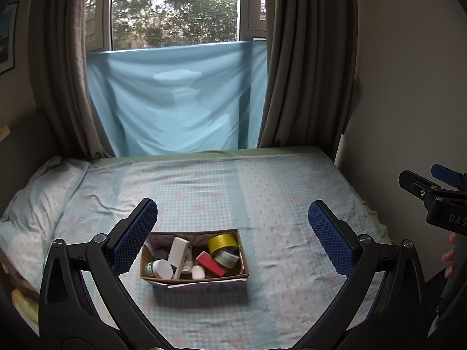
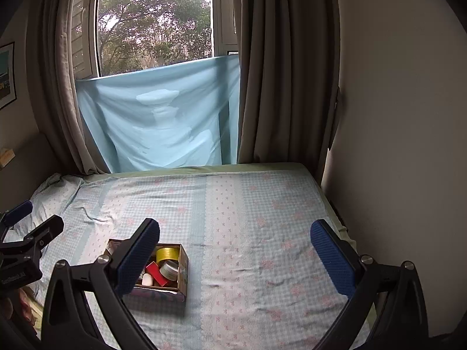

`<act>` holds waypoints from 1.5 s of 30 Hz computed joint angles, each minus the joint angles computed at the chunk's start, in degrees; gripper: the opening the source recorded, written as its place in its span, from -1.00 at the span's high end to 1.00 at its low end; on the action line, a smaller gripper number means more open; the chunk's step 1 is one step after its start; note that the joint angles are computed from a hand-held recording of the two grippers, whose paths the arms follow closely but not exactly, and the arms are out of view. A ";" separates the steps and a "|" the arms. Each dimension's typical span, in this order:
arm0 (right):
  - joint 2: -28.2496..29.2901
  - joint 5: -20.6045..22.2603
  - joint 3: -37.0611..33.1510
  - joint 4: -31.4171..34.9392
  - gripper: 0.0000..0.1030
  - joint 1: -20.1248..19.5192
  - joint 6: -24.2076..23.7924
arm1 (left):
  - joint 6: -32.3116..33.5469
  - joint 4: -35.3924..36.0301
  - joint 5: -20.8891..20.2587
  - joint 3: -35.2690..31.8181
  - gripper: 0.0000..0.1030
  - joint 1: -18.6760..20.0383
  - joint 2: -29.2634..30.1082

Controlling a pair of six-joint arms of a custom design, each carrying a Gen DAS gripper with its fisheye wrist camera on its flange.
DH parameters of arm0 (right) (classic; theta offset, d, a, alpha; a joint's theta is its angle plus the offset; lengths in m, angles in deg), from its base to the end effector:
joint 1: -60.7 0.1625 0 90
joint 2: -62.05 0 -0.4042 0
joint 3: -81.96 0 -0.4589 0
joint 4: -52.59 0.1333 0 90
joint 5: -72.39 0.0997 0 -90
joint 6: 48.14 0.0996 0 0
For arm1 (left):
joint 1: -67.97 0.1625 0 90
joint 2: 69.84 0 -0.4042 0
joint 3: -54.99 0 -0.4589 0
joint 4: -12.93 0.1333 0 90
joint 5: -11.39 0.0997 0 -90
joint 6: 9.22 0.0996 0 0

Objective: Organize rigid objects

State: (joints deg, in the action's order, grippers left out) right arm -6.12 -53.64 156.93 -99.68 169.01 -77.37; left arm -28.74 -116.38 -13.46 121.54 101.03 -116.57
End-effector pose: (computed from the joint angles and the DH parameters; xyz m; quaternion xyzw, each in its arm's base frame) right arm 0.2999 -0.6685 0.5199 0.2076 -0.8283 0.4145 0.3146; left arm -0.5625 -0.6330 0.2950 0.1801 0.8159 -0.4404 0.3286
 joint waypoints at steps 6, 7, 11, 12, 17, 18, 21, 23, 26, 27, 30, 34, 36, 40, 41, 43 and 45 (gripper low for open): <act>-0.26 0.17 0.42 -0.07 -1.00 0.05 -0.54 | -1.81 0.69 0.68 0.58 -1.00 -0.15 -0.51; -0.32 0.16 0.46 -0.01 -1.00 0.05 -0.64 | -1.94 0.57 0.84 0.73 -1.00 -0.19 -0.58; -0.27 0.31 0.47 0.14 -1.00 0.06 -0.58 | -2.53 0.62 1.06 1.13 -1.00 -0.28 -0.86; -0.22 0.34 0.40 0.17 -1.00 0.05 -0.54 | -2.60 0.71 1.11 1.15 -1.00 -0.28 -0.88; 0.00 0.22 0.13 0.31 -1.00 0.07 -0.38 | -2.26 0.40 1.11 1.14 -1.00 -0.22 -0.80; 0.08 0.22 0.05 0.29 -1.00 0.07 -0.36 | -2.21 0.38 1.14 1.09 -1.00 -0.20 -0.75; 0.10 0.32 0.13 -0.08 -1.00 0.03 -0.31 | -1.84 -0.12 1.16 1.09 -1.00 -0.17 -0.69; 0.16 0.43 0.02 -0.15 -1.00 -0.05 -0.36 | -1.56 -0.35 1.11 0.79 -1.00 -0.12 -0.51; 0.47 0.42 -0.35 -0.31 -1.00 -0.04 -0.44 | -1.63 0.05 1.13 0.49 -1.00 -0.08 -0.38; 0.48 0.47 -0.35 -0.42 -1.00 -0.06 -0.45 | -1.53 0.08 1.09 0.33 -1.00 -0.06 -0.30; 0.83 0.33 -0.76 -0.48 -1.00 -0.12 -0.47 | -0.85 -0.33 0.92 -0.06 -1.00 0.07 -0.04; 1.20 0.16 -1.15 -0.60 -1.00 -0.06 -0.39 | -0.02 -0.99 0.92 -0.42 -1.00 0.23 0.26; 1.27 0.16 -1.17 -0.79 -1.00 -0.05 -0.49 | 0.15 -1.34 0.95 -0.24 -1.00 0.22 0.22; 1.48 0.08 -1.25 -1.09 -1.00 0.01 -0.62 | 0.00 -0.69 1.64 -0.88 -1.00 0.32 0.63; 1.47 0.08 -1.22 -1.16 -1.00 0.02 -0.67 | 0.58 -1.11 1.95 -0.98 -1.00 0.30 0.81; 1.56 0.10 -1.30 -1.25 -1.00 0.01 -0.80 | 2.07 -3.17 2.07 -0.75 -1.00 0.21 1.00; 1.73 0.02 -1.42 -1.49 -1.00 0.08 -1.13 | 3.80 -5.80 0.59 -0.40 -1.00 0.26 0.84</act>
State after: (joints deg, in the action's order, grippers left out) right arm -4.39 -53.62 155.51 -101.17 169.08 -78.50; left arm -24.94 -122.17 -12.86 121.14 101.29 -115.73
